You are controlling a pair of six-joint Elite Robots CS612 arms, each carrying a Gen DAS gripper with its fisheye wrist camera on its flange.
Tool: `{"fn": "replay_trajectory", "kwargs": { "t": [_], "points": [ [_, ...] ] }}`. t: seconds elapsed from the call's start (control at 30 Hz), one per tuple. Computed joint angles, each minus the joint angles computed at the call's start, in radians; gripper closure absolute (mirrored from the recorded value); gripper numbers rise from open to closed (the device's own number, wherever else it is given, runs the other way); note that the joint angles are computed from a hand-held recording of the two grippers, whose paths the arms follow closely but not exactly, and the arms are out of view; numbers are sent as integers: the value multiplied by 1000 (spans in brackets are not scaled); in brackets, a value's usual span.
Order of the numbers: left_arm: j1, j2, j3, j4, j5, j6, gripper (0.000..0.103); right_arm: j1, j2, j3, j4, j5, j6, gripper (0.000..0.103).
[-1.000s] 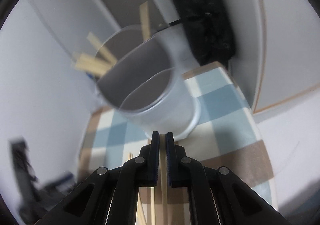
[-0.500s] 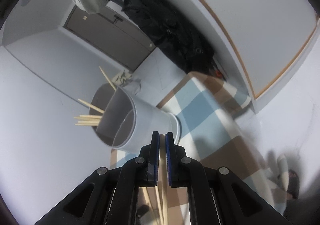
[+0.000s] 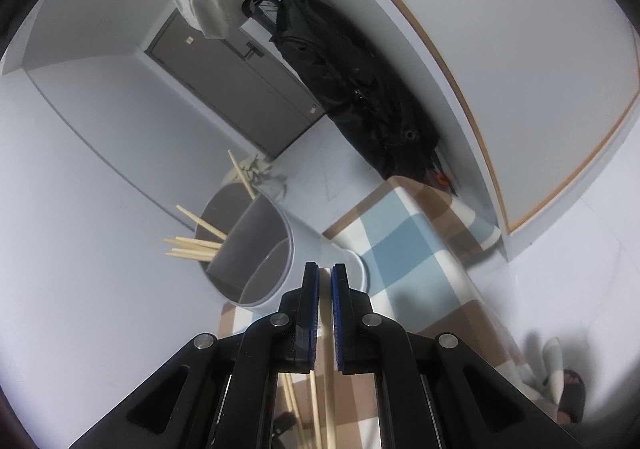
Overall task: Organize utensils
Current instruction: 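Lower the left gripper and grasp one wooden stick, then lift both held sticks toward the white holder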
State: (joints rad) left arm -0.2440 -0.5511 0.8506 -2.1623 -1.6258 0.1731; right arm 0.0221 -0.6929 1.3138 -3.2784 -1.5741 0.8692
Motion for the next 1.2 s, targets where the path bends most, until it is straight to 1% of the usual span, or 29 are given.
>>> {"fn": "replay_trajectory", "kwargs": {
  "t": [0.07, 0.13, 0.17, 0.2, 0.3, 0.4, 0.47, 0.5, 0.53, 0.57, 0.6, 0.63, 0.67, 0.73, 0.8, 0.83, 0.87, 0.9, 0.93, 1.1, 1.2],
  "points": [
    [1, 11, -29, 47, -6, -19, 1, -2, 0, 2, -1, 9, 6, 98],
    [0, 19, -48, 67, -1, -16, 1, -2, 0, 3, -1, 7, 8, 98],
    [-5, 19, -45, 63, 27, -13, 1, -2, -1, 3, 0, 5, 9, 98],
    [-8, 20, -46, 56, 36, -7, 2, -2, -1, 3, 0, 4, 8, 98],
    [-12, 31, -68, 60, 42, -3, 4, 0, 0, 1, 1, -1, 1, 98],
    [-13, 37, -80, 58, 47, 6, 11, 1, 0, -3, 4, -6, -13, 98],
    [-8, 47, -105, 82, 27, 10, 23, 2, 1, -6, 6, -5, -18, 98],
    [-6, 58, -130, 109, 6, 4, 26, 2, 1, -7, 6, -5, -20, 98],
    [-4, 66, -147, 123, 0, 1, 32, 2, 1, -8, 10, -6, -26, 98],
    [-5, 68, -155, 127, 3, 0, 40, 2, 1, -10, 17, -11, -30, 98],
    [-5, 73, -167, 138, -1, 5, 44, 2, 2, -11, 19, -10, -29, 98],
    [-7, 77, -177, 147, -4, 9, 52, 0, 4, -13, 19, -5, -26, 98],
    [-7, 82, -187, 150, -5, 9, 59, 0, 5, -16, 20, -1, -25, 98],
    [-7, 93, -207, 153, -8, 2, 64, 0, 8, -25, 23, -1, -31, 98],
    [-6, 104, -226, 153, -8, -10, 76, 2, 11, -34, 26, -4, -43, 98],
    [-5, 105, -226, 145, -10, -21, 85, 4, 12, -39, 28, -10, -56, 97],
    [-5, 102, -221, 139, -9, -29, 92, 6, 13, -42, 29, -14, -65, 98],
    [-4, 99, -215, 134, -6, -45, 94, 7, 14, -46, 32, -18, -75, 98],
    [-2, 96, -208, 127, -8, -62, 99, 9, 15, -51, 33, -21, -86, 98],
    [4, 94, -207, 130, -38, -96, 103, 14, 21, -66, 37, -36, -116, 98],
    [11, 101, -225, 144, -80, -115, 103, 16, 21, -67, 35, -44, -128, 98]
  ]
}}
